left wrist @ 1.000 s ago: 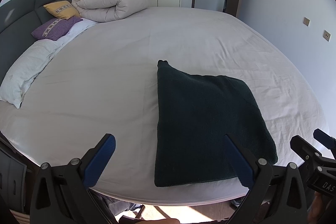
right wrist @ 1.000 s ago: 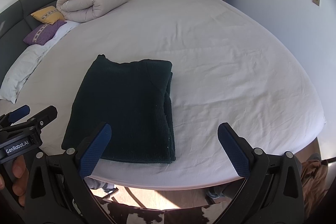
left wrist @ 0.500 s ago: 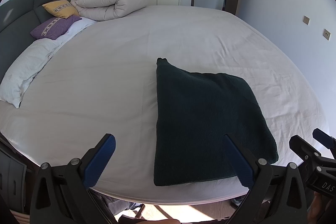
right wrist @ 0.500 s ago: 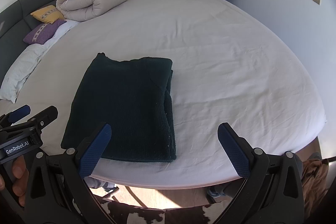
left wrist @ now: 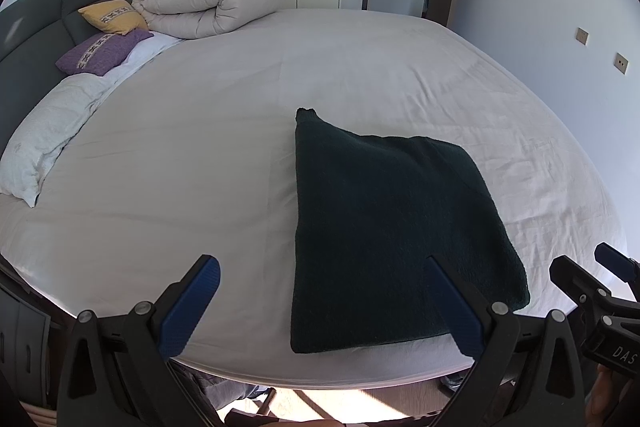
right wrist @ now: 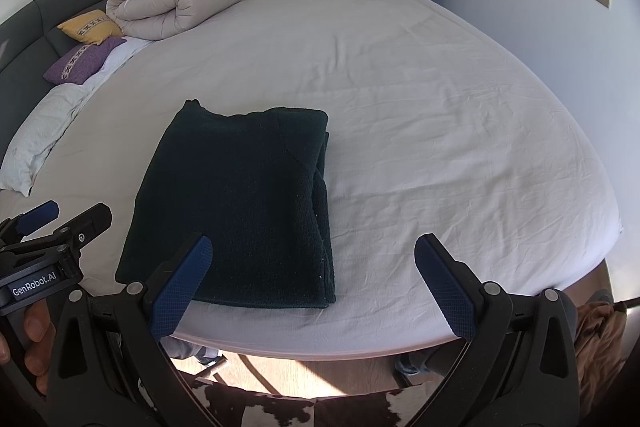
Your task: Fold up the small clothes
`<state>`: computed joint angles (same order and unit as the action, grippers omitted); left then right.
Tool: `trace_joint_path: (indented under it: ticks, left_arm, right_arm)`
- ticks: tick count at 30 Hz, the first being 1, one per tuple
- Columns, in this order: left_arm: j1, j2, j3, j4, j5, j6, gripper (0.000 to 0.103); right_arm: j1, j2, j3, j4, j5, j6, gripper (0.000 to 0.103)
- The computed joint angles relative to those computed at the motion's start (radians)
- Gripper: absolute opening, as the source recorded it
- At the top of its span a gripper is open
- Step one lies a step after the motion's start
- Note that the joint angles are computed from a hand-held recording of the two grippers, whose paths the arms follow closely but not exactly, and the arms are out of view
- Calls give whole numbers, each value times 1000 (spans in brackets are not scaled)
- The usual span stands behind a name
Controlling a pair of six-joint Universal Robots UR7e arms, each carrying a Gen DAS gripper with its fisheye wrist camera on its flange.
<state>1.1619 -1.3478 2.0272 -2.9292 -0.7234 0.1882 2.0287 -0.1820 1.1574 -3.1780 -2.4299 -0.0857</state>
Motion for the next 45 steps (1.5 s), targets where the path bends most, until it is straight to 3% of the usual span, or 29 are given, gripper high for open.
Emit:
trace_joint_path:
  ticks: [45]
  left_arm:
    - [15,4,-11,22,-8,-6,103]
  right_arm:
    - [-3,4,2,10,1,14,103]
